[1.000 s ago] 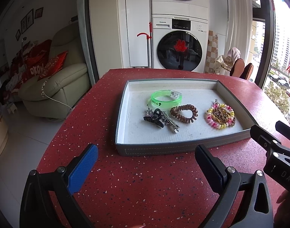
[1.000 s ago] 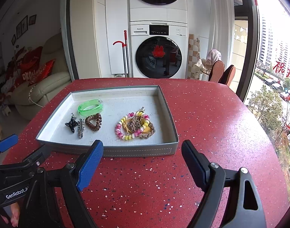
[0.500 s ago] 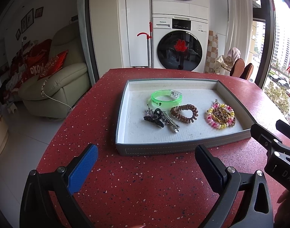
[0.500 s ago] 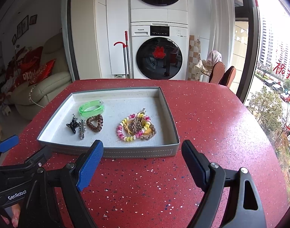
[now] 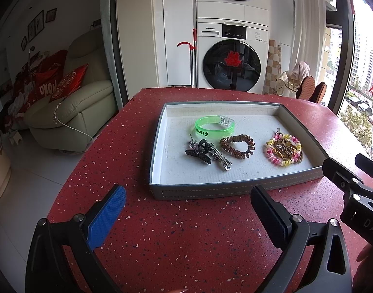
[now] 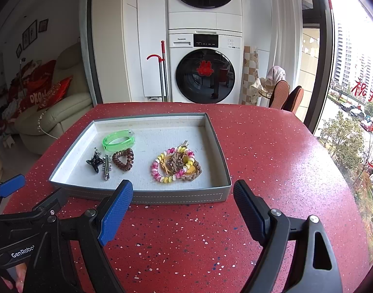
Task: Organize jewelry
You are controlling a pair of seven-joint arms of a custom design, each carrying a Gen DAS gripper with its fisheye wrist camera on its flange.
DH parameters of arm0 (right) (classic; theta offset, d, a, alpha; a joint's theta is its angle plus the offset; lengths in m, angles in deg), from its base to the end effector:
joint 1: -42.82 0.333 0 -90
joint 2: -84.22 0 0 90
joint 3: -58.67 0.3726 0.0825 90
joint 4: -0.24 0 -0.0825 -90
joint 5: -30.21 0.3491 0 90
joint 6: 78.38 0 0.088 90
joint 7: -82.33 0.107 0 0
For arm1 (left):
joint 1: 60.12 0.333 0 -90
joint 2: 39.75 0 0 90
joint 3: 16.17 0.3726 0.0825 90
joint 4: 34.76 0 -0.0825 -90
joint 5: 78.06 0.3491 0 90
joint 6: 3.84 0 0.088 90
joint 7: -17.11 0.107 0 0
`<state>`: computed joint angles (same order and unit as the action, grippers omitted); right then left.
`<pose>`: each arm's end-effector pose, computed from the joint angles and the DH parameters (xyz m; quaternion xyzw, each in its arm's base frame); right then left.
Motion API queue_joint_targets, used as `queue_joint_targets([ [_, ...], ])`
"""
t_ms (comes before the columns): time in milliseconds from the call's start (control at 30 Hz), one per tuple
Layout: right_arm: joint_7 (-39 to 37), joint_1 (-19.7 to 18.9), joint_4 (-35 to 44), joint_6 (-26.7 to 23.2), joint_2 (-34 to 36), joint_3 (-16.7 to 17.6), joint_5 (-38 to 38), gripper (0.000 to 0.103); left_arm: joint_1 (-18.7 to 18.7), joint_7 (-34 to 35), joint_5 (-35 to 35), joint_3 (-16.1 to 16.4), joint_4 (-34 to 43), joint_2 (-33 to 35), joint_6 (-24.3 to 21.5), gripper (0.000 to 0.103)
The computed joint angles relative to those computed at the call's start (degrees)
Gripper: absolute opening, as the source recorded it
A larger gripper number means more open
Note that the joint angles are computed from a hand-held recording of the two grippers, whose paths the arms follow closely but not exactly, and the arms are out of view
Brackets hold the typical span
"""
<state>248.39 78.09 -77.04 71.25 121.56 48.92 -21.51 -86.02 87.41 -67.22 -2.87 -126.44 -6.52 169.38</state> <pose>0.6708 0.3841 0.4670 -0.5823 0.6772 -0.3351 0.3000 0.7104 -0.2189 0.4671 -0.5921 0.6873 -0.3106 0.2837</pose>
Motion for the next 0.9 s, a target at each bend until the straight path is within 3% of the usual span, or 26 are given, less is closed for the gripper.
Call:
queue_joint_targets([
  [900, -0.4, 0.1, 0.6, -0.2, 0.3, -0.1, 0.4, 0.087, 0.0, -0.6, 0.5, -0.2, -0.2, -0.2, -0.3, 0.103],
])
